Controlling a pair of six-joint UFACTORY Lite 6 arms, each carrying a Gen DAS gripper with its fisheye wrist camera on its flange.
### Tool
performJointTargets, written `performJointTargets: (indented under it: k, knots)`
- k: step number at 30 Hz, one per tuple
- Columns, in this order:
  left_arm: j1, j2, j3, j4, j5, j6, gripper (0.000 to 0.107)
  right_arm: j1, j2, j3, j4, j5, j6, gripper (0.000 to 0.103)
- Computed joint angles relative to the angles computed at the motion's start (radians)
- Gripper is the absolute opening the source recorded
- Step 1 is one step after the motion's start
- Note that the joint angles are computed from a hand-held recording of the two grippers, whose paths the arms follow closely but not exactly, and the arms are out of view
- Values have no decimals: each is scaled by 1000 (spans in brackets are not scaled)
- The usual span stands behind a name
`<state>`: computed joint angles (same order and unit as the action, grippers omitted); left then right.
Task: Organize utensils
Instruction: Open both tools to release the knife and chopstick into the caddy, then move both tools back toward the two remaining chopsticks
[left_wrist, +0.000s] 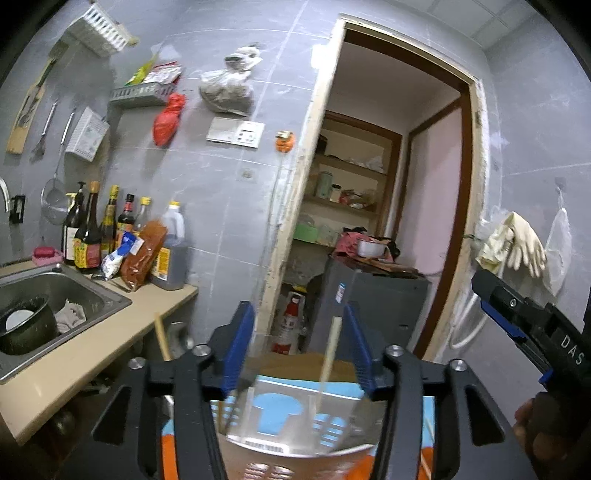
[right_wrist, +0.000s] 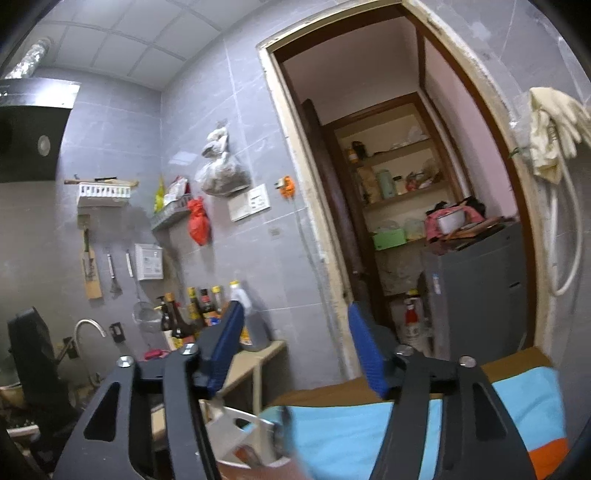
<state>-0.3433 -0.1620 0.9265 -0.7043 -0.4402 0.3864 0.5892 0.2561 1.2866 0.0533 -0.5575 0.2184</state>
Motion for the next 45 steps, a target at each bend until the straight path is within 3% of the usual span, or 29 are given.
performJointTargets:
  k: [3, 5, 9, 14, 25, 31, 36, 40, 45]
  knots:
    - [-85, 7, 44, -197, -6, 181, 71, -54, -75, -64, -45, 30, 33, 76]
    - [-146, 28, 83, -324, -25, 295, 77, -89, -112, -94, -85, 51, 57, 82]
    - [-247, 84, 156, -525, -88, 480, 87, -173, -179, -165, -197, 84, 137, 90]
    - [-354, 162, 208, -617, -184, 563, 92, -296, -214, -235, -362, 93, 258, 103]
    - [-504, 400, 329, -647, -255, 617, 92, -487, -145, -266, -668, 76, 477, 103]
    - [-508, 552, 455, -749, -206, 686, 92, -554, -50, -218, -859, 61, 631, 103]
    - [-455, 694, 599, -966, -70, 862, 91, -602, 56, -116, -1112, 60, 869, 103]
    - [-418, 801, 717, -1138, -9, 1013, 88, -628, 147, -26, -1301, 39, 1042, 94]
    - [-365, 937, 899, -1488, 27, 1366, 64, -631, 244, 71, -1480, 25, 1226, 75]
